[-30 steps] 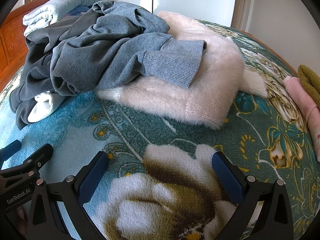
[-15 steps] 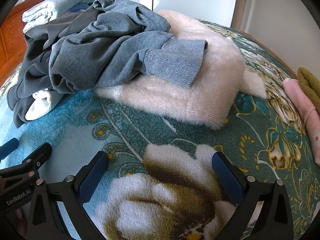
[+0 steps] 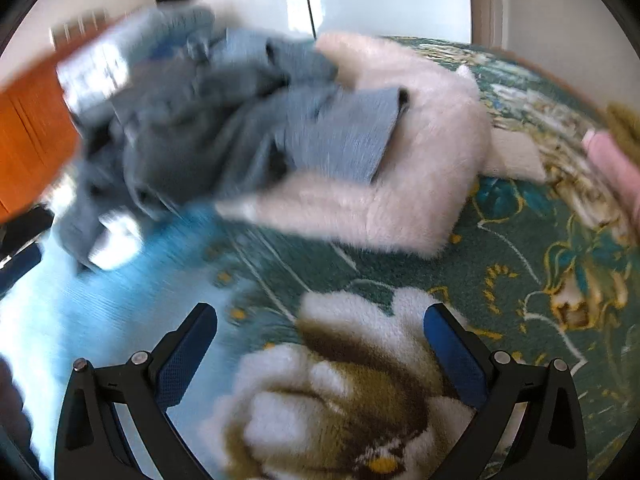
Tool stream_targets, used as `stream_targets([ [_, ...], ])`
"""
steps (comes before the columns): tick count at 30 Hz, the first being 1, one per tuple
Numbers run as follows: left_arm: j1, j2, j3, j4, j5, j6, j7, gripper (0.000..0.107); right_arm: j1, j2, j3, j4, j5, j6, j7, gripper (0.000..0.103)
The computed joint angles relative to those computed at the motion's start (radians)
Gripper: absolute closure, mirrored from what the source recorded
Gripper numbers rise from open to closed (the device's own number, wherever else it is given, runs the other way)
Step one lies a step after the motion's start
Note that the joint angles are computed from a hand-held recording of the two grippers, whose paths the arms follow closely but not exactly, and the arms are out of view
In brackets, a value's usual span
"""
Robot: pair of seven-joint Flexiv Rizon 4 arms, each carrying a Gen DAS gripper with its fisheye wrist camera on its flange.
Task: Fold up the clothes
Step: 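Grasp the grey sweater with the right tool and lift it off the pile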
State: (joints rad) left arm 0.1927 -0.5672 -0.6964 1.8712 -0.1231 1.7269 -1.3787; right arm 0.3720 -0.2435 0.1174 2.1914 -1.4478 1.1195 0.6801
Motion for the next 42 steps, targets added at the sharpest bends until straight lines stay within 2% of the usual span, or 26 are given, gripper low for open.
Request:
stream_targets([
  [1,0.002,-0.031,-0.006,-0.028,0.007,0.044,0.003,0.004,-0.019,0.029,-0.02,0.014,-0.113,0.038,0.106,0.0],
  [3,-0.024,-0.074,0.02,-0.063,0.013,0.123,-0.041,0.004,-0.051,0.095,-0.014,0.031,-0.2,0.007,0.178,0.0],
  [6,-0.069,-0.126,0.093,-0.057,0.019,0.247,-0.148,0.004,-0.09,0.134,-0.002,0.015,-0.222,-0.009,0.135,0.0],
  [8,-0.063,-0.144,0.087,-0.059,-0.012,0.232,-0.121,0.004,-0.112,0.112,-0.007,-0.029,-0.167,0.042,0.0,0.0],
  [9,-0.018,-0.157,0.056,-0.071,0.06,0.21,-0.175,0.004,-0.117,0.088,-0.009,-0.058,-0.105,0.069,-0.103,0.0],
  [10,0.038,-0.179,-0.004,-0.071,0.102,0.207,-0.19,0.004,-0.112,0.056,-0.007,-0.092,-0.012,0.072,-0.229,0.0],
  [12,0.144,-0.238,-0.119,-0.064,0.192,0.234,-0.222,0.004,-0.076,-0.004,-0.009,-0.171,0.122,0.009,-0.415,0.0],
  [13,0.168,-0.261,-0.144,-0.066,0.221,0.25,-0.239,0.004,-0.056,-0.036,-0.017,-0.218,0.172,-0.024,-0.499,0.0],
  [19,0.192,-0.307,-0.155,-0.113,0.286,0.212,-0.317,0.004,0.04,-0.274,-0.091,-0.562,0.41,-0.226,-0.906,0.001],
  [21,0.211,-0.317,-0.175,-0.095,0.311,0.216,-0.341,0.004,0.063,-0.333,-0.119,-0.65,0.465,-0.277,-0.964,0.002],
  [23,0.231,-0.343,-0.205,-0.102,0.334,0.2,-0.348,0.004,0.079,-0.377,-0.138,-0.713,0.516,-0.307,-1.018,0.011],
  [24,0.235,-0.345,-0.21,-0.096,0.337,0.2,-0.352,0.004,0.084,-0.395,-0.145,-0.739,0.541,-0.313,-1.042,0.021],
  [25,0.238,-0.353,-0.216,-0.099,0.341,0.194,-0.353,0.004,0.088,-0.41,-0.15,-0.761,0.568,-0.313,-1.062,0.036],
  [27,0.249,-0.371,-0.238,-0.1,0.35,0.182,-0.347,0.004,0.104,-0.418,-0.168,-0.782,0.605,-0.329,-1.072,0.054],
  [30,0.261,-0.393,-0.269,-0.102,0.36,0.165,-0.318,0.004,0.157,-0.398,-0.23,-0.774,0.549,-0.388,-1.04,0.082],
  [32,0.256,-0.39,-0.267,-0.1,0.359,0.178,-0.304,0.004,0.188,-0.361,-0.259,-0.741,0.473,-0.441,-0.991,0.085],
  [35,0.256,-0.397,-0.274,-0.104,0.37,0.178,-0.284,0.004,0.195,-0.247,-0.256,-0.643,0.371,-0.497,-0.877,0.086],
  [40,0.289,-0.46,-0.36,-0.113,0.392,0.131,-0.2,0.004,0.19,-0.044,-0.197,-0.501,0.233,-0.614,-0.758,0.087],
  [42,0.288,-0.465,-0.369,-0.107,0.384,0.144,-0.169,0.004,0.19,0.045,-0.156,-0.447,0.19,-0.687,-0.743,0.087],
])
